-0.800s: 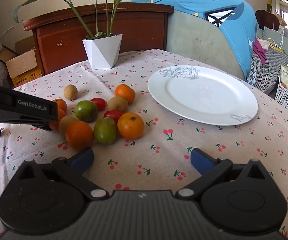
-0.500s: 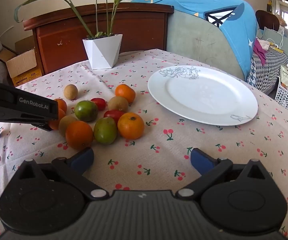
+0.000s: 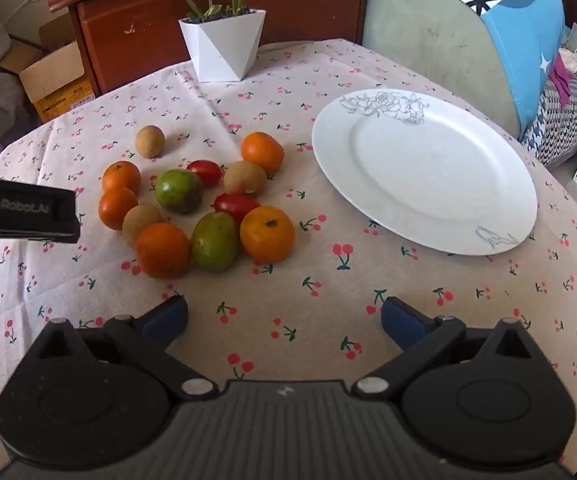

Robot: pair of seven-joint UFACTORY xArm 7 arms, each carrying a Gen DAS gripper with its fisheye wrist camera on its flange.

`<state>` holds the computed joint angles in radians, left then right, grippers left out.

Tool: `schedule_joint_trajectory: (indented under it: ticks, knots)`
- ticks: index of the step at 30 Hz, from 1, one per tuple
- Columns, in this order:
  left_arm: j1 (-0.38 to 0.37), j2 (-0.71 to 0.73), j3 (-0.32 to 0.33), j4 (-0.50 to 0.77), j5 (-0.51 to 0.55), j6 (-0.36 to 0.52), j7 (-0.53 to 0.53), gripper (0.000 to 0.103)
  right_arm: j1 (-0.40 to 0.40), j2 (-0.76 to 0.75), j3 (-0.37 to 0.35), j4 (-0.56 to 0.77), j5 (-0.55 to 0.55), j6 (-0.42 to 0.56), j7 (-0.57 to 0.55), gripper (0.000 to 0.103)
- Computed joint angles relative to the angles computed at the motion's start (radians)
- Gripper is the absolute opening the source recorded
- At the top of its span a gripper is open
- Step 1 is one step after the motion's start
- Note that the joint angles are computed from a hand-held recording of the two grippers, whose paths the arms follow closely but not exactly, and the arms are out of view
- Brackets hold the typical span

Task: Organize fruits
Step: 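Move both grippers open toward the cluster of fruits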

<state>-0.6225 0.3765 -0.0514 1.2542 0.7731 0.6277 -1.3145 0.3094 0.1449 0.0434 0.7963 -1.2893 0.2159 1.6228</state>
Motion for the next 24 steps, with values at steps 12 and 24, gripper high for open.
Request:
schedule_joint_trajectory:
  ticks: [12,24]
  knots:
    - [0.02,-0.063,-0.028,-0.045,0.013,0.029,-0.004,0.103,-0.035,-0.03,0.018,0.025,0.486,-0.005,-0.503,0.102]
    - [0.002,-0.02,-0.026,0.002,0.005,0.077,0.007,0.103,0.024,-0.002,-0.009,0.075,0.457,0.084,-0.484,0.102]
